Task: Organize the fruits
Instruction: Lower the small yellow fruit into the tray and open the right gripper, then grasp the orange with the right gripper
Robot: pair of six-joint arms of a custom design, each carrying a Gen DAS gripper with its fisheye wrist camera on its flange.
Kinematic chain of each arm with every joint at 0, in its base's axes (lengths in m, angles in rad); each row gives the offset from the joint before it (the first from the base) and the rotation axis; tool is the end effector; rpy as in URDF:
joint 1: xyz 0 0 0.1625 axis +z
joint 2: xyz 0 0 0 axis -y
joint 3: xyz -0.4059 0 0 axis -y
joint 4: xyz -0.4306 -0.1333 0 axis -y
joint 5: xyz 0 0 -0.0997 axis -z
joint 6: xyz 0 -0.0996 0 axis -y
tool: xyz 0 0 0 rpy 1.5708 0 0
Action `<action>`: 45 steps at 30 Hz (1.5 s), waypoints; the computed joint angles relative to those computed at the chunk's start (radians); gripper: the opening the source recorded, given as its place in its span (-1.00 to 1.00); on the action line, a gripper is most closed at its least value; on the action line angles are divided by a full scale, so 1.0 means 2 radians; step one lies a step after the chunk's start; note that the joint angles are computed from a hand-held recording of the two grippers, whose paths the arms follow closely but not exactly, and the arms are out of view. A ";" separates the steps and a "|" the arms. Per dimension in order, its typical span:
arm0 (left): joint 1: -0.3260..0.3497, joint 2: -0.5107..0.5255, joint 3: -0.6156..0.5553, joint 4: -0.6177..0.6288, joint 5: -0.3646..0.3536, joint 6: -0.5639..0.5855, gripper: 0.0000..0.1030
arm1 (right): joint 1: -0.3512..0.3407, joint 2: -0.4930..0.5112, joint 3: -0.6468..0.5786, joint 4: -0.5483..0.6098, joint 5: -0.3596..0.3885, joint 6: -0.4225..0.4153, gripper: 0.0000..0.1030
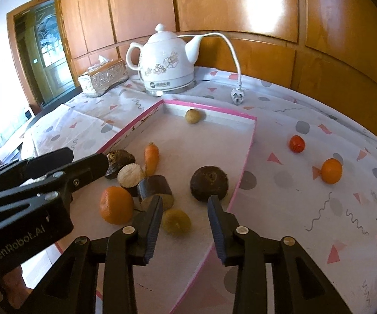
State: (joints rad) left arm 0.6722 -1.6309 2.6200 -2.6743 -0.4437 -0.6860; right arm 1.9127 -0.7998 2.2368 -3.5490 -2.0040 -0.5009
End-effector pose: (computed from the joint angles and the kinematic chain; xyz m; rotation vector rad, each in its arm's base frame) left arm -0.1083 -0.3715 0.1768 0.1540 2.1927 -1.0766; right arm 0.2446 -0.4143 0.0007 0.9162 -2.4309 0.6717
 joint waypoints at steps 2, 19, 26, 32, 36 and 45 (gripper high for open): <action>-0.002 0.003 -0.001 0.001 -0.002 0.000 0.04 | -0.003 -0.004 0.002 -0.002 0.001 0.002 -0.30; -0.002 0.070 -0.027 -0.047 -0.034 0.055 0.04 | -0.058 -0.051 0.021 -0.034 -0.009 0.030 -0.30; 0.003 0.109 -0.045 -0.091 -0.054 0.094 0.04 | -0.098 -0.063 0.011 -0.045 -0.034 0.041 -0.23; 0.012 0.140 -0.066 -0.120 -0.068 0.119 0.04 | -0.119 -0.058 -0.022 -0.028 -0.041 0.038 -0.12; 0.019 0.157 -0.078 -0.131 -0.076 0.130 0.04 | -0.121 -0.044 -0.047 -0.020 -0.046 0.033 -0.10; 0.031 0.185 -0.101 -0.147 -0.090 0.151 0.04 | -0.128 -0.015 -0.099 0.003 -0.062 0.022 -0.09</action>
